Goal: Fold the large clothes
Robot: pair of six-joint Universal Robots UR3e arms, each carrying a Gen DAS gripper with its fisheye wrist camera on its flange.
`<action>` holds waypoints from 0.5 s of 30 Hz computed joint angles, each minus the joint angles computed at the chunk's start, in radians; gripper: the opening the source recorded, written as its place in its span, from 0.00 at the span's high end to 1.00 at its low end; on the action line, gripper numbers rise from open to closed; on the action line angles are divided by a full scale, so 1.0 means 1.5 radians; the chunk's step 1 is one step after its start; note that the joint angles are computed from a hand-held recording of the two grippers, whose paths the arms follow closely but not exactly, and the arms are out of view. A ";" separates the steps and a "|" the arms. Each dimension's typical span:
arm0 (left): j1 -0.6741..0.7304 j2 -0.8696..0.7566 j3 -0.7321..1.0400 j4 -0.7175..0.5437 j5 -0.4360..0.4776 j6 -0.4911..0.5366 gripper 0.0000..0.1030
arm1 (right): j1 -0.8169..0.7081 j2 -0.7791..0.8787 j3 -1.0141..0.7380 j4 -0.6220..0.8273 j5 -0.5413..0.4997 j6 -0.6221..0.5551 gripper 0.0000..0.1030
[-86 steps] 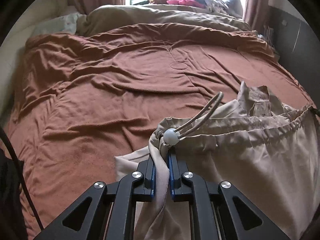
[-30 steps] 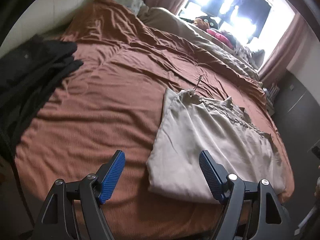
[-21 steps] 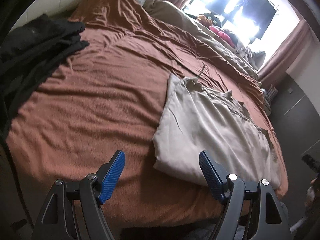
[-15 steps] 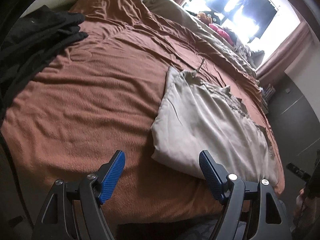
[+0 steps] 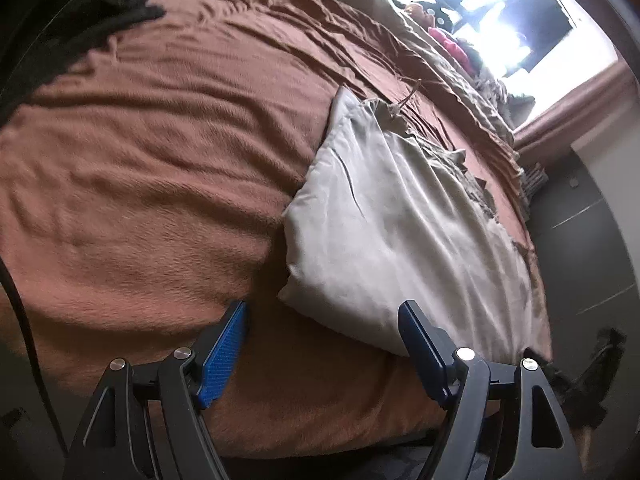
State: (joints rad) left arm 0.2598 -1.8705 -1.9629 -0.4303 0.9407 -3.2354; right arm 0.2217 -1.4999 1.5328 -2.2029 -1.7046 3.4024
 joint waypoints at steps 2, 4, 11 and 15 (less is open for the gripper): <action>-0.004 -0.019 0.013 0.014 -0.003 -0.016 0.25 | -0.006 0.021 0.000 -0.017 -0.003 0.000 0.74; -0.011 -0.041 0.035 0.022 -0.005 -0.034 0.25 | -0.017 0.042 -0.009 -0.027 -0.001 -0.004 0.77; -0.039 -0.084 0.095 0.027 0.017 -0.117 0.46 | -0.049 0.167 -0.144 -0.001 0.000 -0.019 0.85; -0.030 -0.086 0.077 0.059 0.014 -0.151 0.52 | -0.076 0.246 -0.244 0.022 0.019 -0.031 0.87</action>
State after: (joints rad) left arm 0.2144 -1.9989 -1.8479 -0.3416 0.9621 -3.4626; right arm 0.1072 -1.1304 1.1673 -2.1693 -1.6765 3.3551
